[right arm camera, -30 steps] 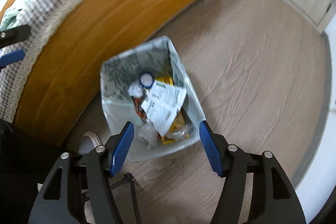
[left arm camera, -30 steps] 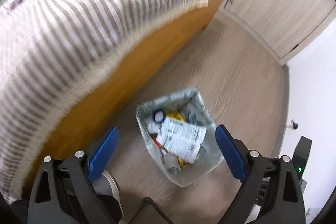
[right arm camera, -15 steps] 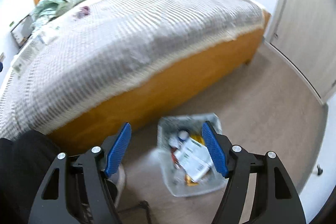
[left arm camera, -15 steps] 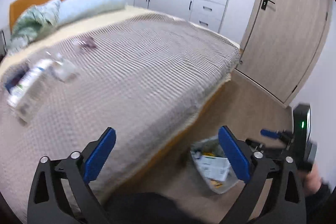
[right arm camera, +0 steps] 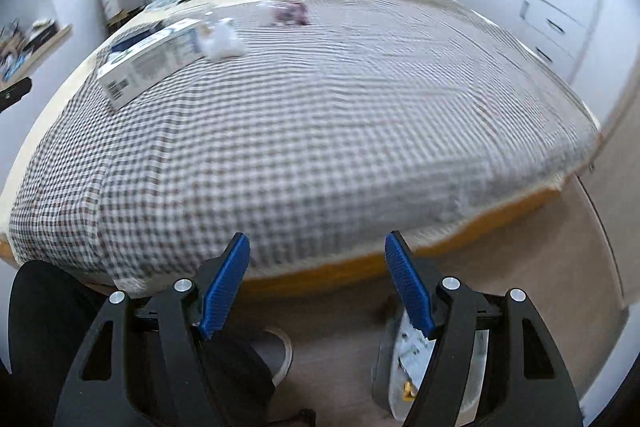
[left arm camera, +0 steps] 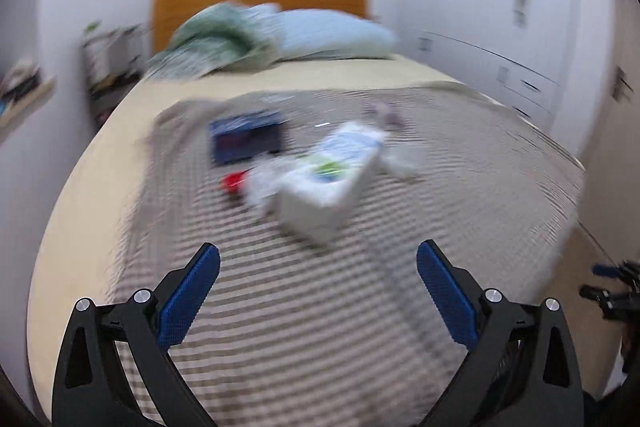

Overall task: Collect trash
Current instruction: 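Move both tools back to the milk carton on the bed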

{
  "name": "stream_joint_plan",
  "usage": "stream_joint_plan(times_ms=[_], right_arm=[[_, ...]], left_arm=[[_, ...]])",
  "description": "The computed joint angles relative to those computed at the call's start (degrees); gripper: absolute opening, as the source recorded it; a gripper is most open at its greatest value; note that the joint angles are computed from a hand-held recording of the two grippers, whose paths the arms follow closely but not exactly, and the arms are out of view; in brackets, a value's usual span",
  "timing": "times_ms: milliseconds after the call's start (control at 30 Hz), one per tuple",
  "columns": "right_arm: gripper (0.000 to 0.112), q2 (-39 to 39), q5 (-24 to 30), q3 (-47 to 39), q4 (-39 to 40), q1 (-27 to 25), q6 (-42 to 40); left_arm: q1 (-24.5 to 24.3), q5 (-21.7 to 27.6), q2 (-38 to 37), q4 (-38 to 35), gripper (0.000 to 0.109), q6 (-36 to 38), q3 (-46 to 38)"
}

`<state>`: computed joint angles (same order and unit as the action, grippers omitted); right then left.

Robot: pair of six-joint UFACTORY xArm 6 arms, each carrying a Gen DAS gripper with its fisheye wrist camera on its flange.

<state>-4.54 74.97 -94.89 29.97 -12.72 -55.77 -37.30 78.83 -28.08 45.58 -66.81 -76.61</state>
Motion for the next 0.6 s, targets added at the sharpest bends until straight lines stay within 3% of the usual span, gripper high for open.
stream_joint_plan(times_ms=[100, 233, 333, 467, 600], right_arm=[[0.067, -0.24, -1.91, 0.72, -0.50, 4.59, 1.42], [0.067, 0.60, -7.27, 0.38, -3.58, 11.14, -0.59], [0.067, 3.97, -7.93, -4.61, -3.45, 13.65, 0.60], [0.071, 9.96, -6.58, -13.43, -2.86, 16.02, 3.81], [0.073, 14.73, -5.91, -19.59, -2.38, 17.80, 5.62]], left_arm=[[5.61, -5.59, -6.10, -3.03, 0.096, -0.02, 7.50], [14.03, -14.77, -7.26, -6.47, 0.096, 8.39, 11.54], [19.67, -23.76, -3.76, -11.84, 0.096, 18.16, 10.82], [25.69, -33.94, 2.83, -17.74, 0.096, 25.64, 8.87], [28.56, -37.74, 8.30, -28.56, 0.096, 32.03, 6.83]])
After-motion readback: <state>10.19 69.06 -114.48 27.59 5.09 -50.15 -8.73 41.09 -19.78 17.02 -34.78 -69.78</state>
